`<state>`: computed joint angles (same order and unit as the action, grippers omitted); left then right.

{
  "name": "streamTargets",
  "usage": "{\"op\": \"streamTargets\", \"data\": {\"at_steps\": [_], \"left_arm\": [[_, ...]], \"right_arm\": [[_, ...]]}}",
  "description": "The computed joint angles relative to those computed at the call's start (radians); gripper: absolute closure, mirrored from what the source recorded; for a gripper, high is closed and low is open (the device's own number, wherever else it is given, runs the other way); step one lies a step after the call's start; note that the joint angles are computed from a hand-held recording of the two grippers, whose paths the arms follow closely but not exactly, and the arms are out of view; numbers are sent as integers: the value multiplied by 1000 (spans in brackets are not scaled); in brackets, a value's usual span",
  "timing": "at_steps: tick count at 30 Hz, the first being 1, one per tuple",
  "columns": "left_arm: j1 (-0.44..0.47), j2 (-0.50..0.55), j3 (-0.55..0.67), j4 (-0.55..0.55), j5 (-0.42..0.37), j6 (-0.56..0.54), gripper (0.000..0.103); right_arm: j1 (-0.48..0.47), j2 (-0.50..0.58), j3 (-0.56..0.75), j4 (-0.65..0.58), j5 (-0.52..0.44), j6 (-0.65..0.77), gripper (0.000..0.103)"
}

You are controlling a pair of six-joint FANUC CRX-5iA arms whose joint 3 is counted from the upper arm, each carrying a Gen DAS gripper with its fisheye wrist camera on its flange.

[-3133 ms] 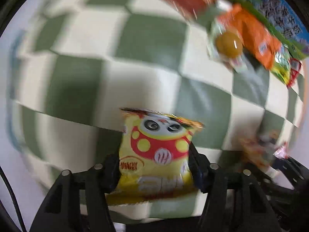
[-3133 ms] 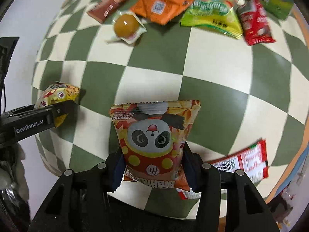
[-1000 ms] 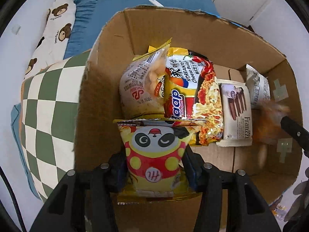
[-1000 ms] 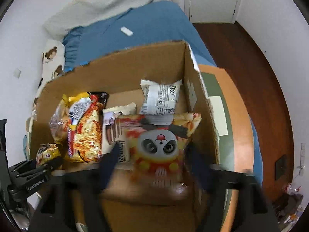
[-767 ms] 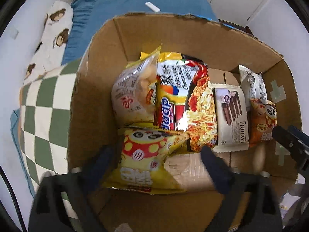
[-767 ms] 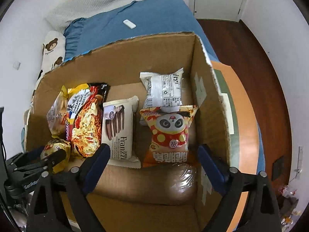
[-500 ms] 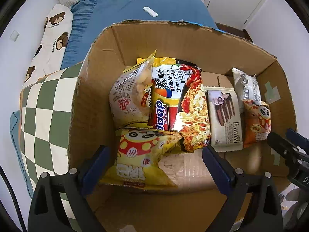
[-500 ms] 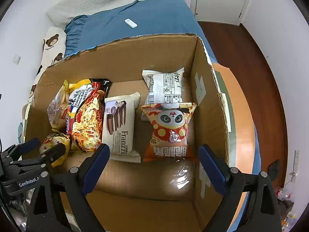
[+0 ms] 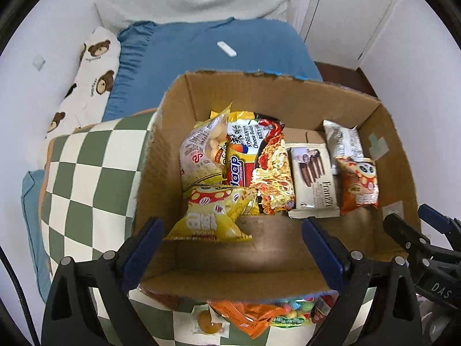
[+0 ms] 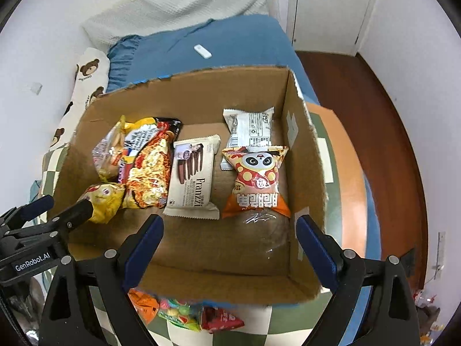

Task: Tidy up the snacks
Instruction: 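Grasp the orange packet with left tool while right tool grasps watermelon candy bag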

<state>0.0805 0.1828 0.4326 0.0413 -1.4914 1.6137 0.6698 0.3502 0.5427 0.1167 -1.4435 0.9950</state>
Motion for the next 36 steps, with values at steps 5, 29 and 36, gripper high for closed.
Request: {"op": "streamTargets", "data": {"at_steps": [5,29,36], "left_arm": [[-3,-73,-45,1,37,5,5],[102,-367,-375,85,61,19,5],[162,-244,-533,260,71,68,18]], "right_arm": [[40,-81,-74,54,48,-24,8],[172,-378,-385,11,163,-131,31],[102,-317,-418,-161,183,-116,37]]}}
